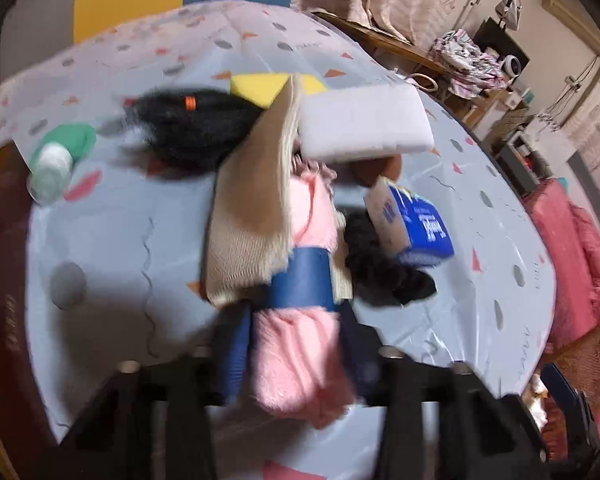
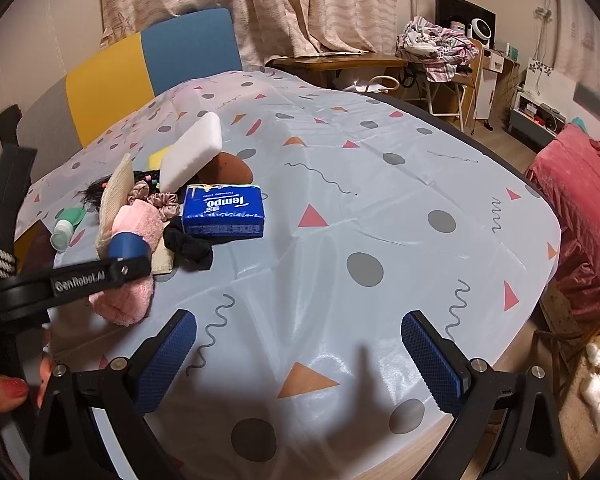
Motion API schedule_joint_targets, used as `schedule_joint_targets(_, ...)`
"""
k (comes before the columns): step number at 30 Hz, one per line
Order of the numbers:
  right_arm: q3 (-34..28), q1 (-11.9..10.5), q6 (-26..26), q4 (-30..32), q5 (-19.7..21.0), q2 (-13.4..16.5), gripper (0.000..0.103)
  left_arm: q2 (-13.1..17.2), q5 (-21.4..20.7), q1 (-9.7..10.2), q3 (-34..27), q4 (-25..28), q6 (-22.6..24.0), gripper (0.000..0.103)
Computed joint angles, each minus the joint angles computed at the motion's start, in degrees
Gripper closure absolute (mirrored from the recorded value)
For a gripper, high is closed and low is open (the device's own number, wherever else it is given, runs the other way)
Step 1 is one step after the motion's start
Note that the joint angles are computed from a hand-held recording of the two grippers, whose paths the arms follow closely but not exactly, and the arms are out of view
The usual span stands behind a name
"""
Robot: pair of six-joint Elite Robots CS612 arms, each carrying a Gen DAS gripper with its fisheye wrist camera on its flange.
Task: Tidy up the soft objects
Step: 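Grasp the pink rolled towel with the left tool while the right tool grasps the blue tissue pack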
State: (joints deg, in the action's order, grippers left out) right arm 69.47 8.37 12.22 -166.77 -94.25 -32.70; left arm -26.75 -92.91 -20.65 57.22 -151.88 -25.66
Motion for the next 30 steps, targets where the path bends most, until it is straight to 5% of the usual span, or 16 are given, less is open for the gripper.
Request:
schedule_joint_targets(13, -0.9, 0.1, -1.7, 1.4, 4.0, 0.9, 0.0, -6.4, 0.6, 0.31, 16.7, -16.8, -1.8, 0.068)
schedule_joint_targets(17, -2.5, 0.0, -2.3, 0.4, 5.4, 1.7, 0.0, -6.7, -3.3, 1.07, 18.4, -20.8, -3.1, 0.068)
schedule_joint_targets(23, -10.9, -0.1, -2.6, 3.5, 5.9, 5.3, 0.0, -7.5, -4.8, 0.82, 20.0, -23.6, -1.2, 0.068)
schedule_joint_targets(30, -25.5, 0.0, -2.9, 16.8, 4.5, 12.1, 0.0, -8.2, -5.9, 0.77, 21.6, -23.7, -1.0, 0.068)
